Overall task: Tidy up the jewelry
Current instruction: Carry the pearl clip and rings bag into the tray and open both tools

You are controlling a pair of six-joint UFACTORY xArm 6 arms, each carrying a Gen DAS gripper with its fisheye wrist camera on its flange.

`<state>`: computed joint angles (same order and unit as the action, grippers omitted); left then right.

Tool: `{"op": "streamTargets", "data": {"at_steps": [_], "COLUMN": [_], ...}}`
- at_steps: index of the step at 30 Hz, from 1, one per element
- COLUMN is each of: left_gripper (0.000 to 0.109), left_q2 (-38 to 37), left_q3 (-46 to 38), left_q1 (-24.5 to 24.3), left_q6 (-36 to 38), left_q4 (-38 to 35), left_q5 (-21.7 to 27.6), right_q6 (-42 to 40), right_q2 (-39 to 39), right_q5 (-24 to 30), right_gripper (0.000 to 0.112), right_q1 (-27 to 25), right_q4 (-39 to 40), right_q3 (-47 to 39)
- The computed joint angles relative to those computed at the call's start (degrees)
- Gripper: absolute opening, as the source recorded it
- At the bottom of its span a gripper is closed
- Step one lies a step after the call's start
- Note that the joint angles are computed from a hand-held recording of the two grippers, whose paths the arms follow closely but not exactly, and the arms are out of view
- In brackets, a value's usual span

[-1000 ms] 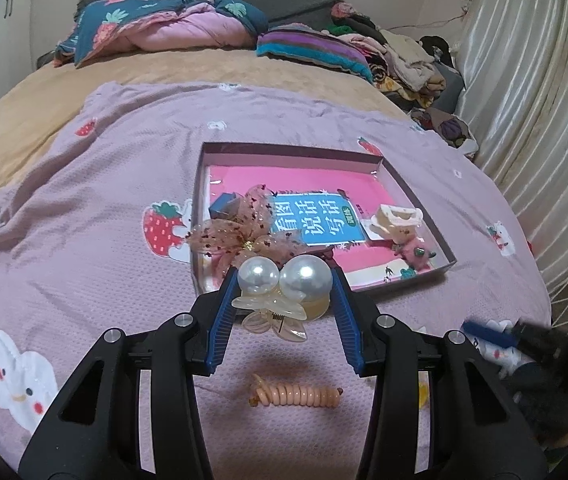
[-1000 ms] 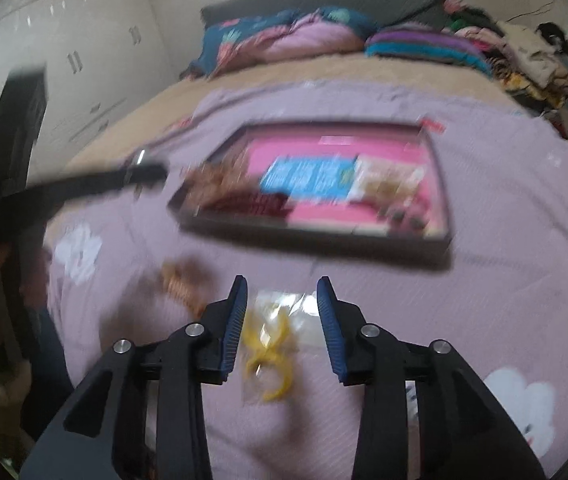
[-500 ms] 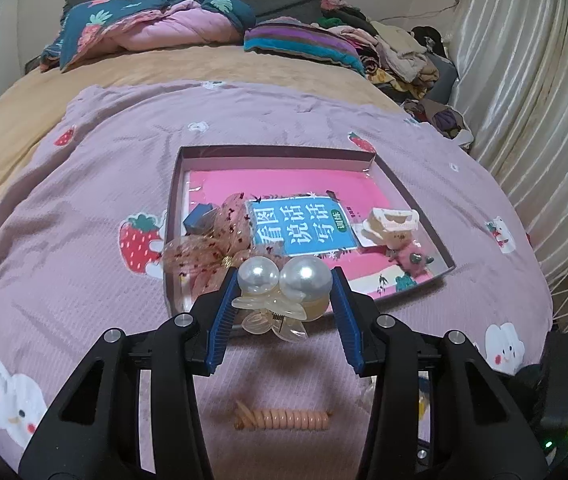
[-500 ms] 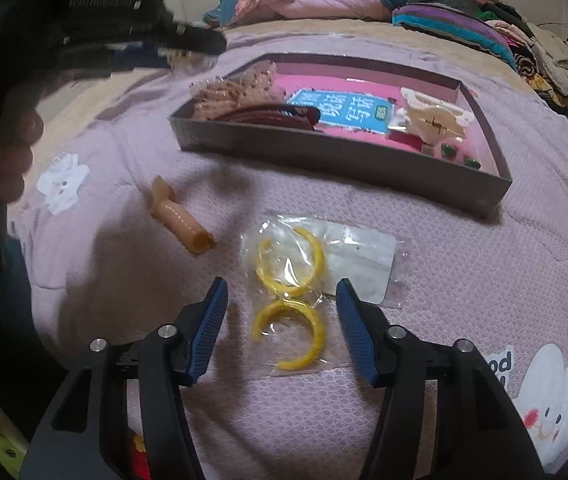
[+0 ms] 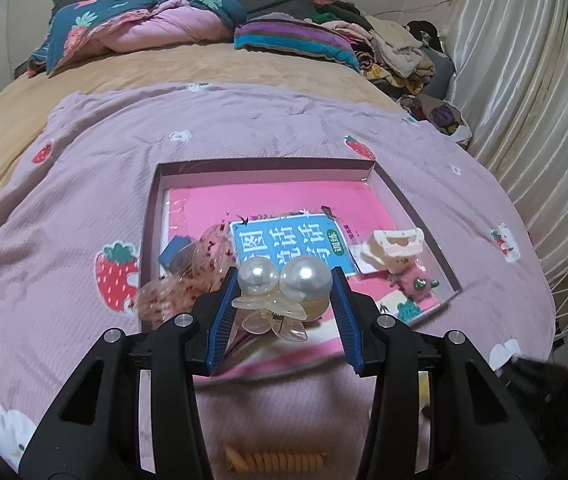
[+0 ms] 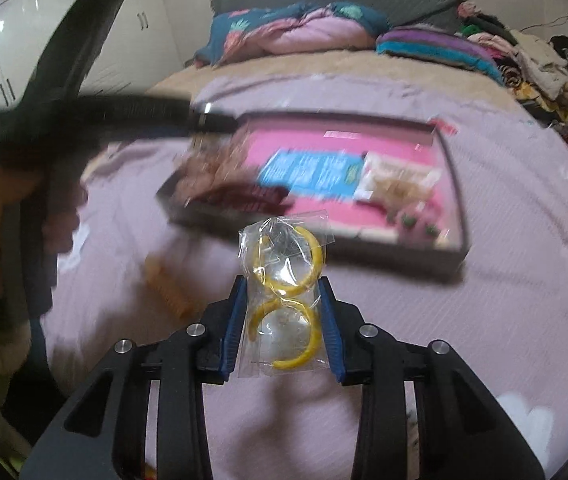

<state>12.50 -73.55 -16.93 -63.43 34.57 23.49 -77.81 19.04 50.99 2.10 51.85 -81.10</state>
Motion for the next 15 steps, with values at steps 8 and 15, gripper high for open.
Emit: {"op": "streamTargets", "data": {"at_steps": [8, 15], "left_gripper": [0.037, 0.037], "left_q2": [5.9, 9.9], "left_q3": [-6.7, -10.9], "left_q1": [1.0, 1.4], "left_q6": [6.3, 10.2], "left_q4": [-5.3, -8.8], "left_q5": [0.9, 1.7], "right_q6": [3.6, 10.3], "right_q2": [8.8, 17.8], "right_q5": [-3.5, -6.7], "right_gripper": [0.034, 0.034], "right_q1": [1.6, 2.5], "right_q4": [2.3, -1.3], "right_q3": [-13.2, -24.1]}}
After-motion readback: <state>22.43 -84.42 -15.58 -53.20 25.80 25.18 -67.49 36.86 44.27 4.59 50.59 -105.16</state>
